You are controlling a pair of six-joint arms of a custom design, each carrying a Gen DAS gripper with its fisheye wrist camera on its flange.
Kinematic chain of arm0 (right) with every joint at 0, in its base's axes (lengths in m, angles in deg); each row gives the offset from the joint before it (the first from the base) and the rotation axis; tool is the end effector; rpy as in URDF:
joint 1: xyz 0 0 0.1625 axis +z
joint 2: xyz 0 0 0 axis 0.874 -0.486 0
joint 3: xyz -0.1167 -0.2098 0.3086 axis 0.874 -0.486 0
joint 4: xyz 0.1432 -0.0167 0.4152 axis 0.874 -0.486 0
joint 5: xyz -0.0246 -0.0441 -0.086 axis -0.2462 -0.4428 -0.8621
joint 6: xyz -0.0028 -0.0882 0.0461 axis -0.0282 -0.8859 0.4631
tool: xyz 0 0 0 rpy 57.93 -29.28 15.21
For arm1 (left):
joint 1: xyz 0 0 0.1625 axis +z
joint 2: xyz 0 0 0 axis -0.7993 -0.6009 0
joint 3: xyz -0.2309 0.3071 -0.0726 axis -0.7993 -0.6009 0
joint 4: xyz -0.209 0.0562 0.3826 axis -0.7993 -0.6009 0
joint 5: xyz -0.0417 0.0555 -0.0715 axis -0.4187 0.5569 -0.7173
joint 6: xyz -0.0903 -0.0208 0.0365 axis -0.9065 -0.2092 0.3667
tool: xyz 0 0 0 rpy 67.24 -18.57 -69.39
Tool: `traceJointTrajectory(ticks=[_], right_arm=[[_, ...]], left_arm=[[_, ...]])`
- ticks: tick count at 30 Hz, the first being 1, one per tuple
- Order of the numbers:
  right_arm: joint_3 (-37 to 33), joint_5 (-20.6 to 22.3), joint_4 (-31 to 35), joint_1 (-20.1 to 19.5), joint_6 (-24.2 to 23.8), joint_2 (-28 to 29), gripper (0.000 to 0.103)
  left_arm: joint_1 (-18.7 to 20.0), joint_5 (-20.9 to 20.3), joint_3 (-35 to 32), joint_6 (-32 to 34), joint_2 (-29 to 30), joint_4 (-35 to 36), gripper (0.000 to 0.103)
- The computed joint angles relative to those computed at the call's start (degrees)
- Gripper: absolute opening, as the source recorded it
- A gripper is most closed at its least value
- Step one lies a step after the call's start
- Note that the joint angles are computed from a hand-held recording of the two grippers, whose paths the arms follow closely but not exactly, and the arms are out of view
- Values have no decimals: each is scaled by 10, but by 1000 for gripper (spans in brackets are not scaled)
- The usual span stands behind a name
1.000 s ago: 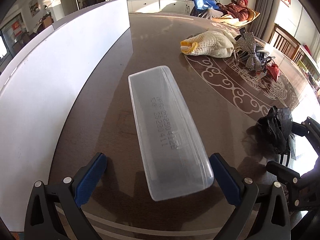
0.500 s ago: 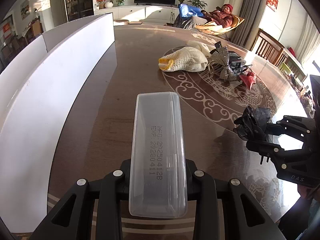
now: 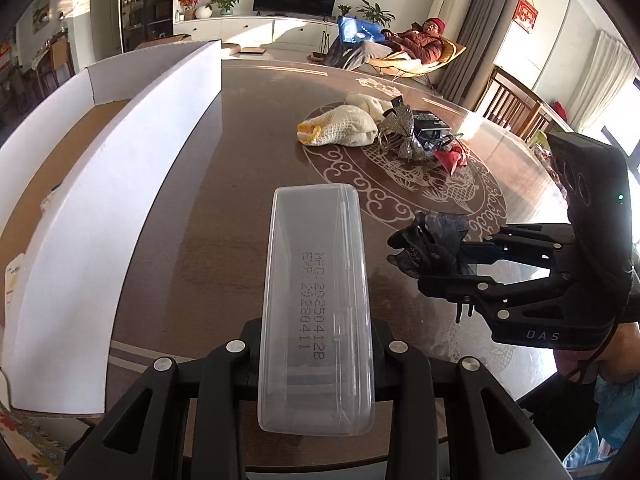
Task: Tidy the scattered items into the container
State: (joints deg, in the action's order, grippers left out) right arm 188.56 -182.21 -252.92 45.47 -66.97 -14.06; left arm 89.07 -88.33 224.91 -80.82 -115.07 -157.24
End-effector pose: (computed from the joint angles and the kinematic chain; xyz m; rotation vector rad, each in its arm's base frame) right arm 0.1917 -0.3353 0.0598 0.7308 -2.5453 0.4195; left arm -0.1377 -0.3326 0.1707 0.7363 2.5447 -0.5142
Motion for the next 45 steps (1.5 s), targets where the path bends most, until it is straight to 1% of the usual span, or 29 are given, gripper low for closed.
traceJointTrajectory(ticks=[3, 5, 8, 10, 12, 14, 17, 19, 20, 21, 22, 23, 24, 27, 30, 32, 33, 35, 37, 38, 39, 41, 42, 43, 45], right_arm=[[-61, 12, 51, 44, 17, 16, 39], [-117, 17, 77, 77, 20, 44, 39], [-214, 27, 105, 122, 14, 104, 39], [-283, 40, 120, 143, 9, 152, 39], [-354, 56, 143, 155, 10, 205, 39], [-421, 58, 163, 163, 10, 263, 39], [-504, 39, 196, 166, 12, 343, 39], [-540, 45, 236, 160, 39, 376, 41], [-556, 49, 262, 156, 58, 389, 44], [-571, 53, 294, 152, 78, 400, 56], [-583, 65, 323, 147, 93, 407, 63], [-588, 79, 340, 143, 100, 411, 69], [-584, 85, 338, 142, 100, 410, 70], [-554, 78, 297, 145, 85, 396, 70], [-509, 71, 241, 145, 77, 363, 70], [-468, 63, 180, 141, 60, 334, 70], [-443, 61, 145, 137, 49, 318, 70], [-378, 55, 77, 126, 33, 277, 70], [-307, 46, 27, 112, 25, 230, 70], [-269, 38, 9, 102, 19, 205, 70], [-231, 27, -10, 90, 9, 181, 70], [-155, -9, -55, 66, -20, 140, 70], [-118, -29, -78, 52, -36, 121, 70], [-82, -49, -103, 35, -54, 104, 70], [-16, -83, -161, -3, -92, 81, 70]], left_arm=[[17, 27, -36, 32, -51, 45, 32], [44, 51, -70, 60, -65, 64, 32], [98, 104, -122, 101, -60, 68, 32], [148, 118, -158, 124, -45, 56, 32], [201, 121, -191, 137, -22, 41, 32], [247, 119, -218, 145, -1, 33, 32], [293, 118, -244, 149, 29, 37, 32], [311, 121, -258, 124, 44, 67, 32], [317, 128, -265, 107, 51, 87, 35], [320, 136, -269, 92, 56, 104, 46], [321, 146, -270, 82, 59, 114, 54], [320, 158, -267, 77, 60, 115, 74], [317, 167, -261, 78, 57, 109, 82], [308, 171, -239, 82, 41, 86, 82], [275, 183, -209, 88, 9, 70, 82], [232, 193, -184, 86, -18, 72, 82], [208, 191, -171, 83, -33, 77, 82], [152, 180, -145, 65, -63, 97, 82], [95, 159, -121, 47, -80, 115, 83], [72, 144, -110, 45, -76, 111, 86], [53, 126, -100, 44, -66, 100, 93], [17, 87, -69, 34, -45, 73, 102], [6, 69, -53, 31, -27, 47, 102], [3, 53, -38, 32, 3, 11, 102], [12, 30, -25, 38, 89, -62, 102]])
